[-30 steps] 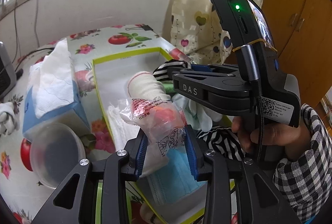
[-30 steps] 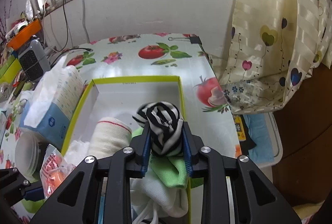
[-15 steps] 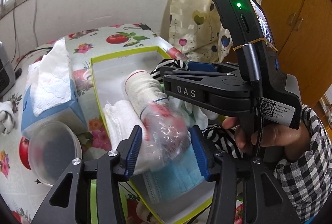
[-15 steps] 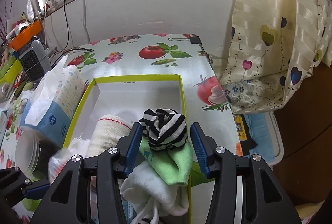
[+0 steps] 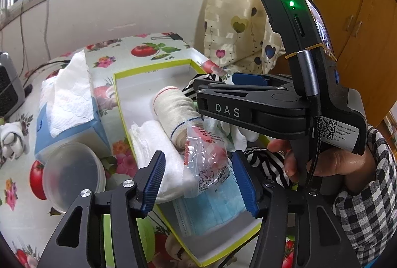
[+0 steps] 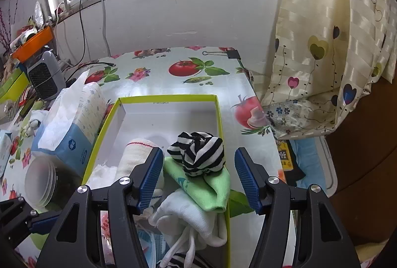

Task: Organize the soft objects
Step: 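Lower the sock and bag into the box and open both grippers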

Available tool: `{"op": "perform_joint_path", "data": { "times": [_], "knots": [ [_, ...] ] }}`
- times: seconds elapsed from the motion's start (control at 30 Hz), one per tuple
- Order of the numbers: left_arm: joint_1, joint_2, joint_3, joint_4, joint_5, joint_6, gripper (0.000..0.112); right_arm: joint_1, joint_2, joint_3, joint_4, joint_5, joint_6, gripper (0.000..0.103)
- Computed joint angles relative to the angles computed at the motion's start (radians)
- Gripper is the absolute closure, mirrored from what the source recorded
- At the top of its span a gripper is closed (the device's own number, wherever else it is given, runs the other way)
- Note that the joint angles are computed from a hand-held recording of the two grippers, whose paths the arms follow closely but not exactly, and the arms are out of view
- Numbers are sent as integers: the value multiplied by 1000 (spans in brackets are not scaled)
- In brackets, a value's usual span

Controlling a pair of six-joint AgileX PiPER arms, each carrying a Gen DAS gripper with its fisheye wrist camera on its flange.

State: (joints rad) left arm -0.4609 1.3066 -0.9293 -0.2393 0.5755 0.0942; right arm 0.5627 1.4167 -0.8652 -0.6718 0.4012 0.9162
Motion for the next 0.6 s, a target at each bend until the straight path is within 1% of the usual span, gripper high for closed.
{"op": "perform_joint_path", "data": {
  "times": [0.33,0.43,0.6],
  "knots": [
    [-5,-66,16,47,17,-45,55,32,-53,31,-54,21,85,40],
    [-7,-89,24,72,21,-71,55,49,-73,41,-71,31,113,37],
    [13,-138,38,57,41,-57,54,87,-110,55,-96,59,159,37]
  ]
}}
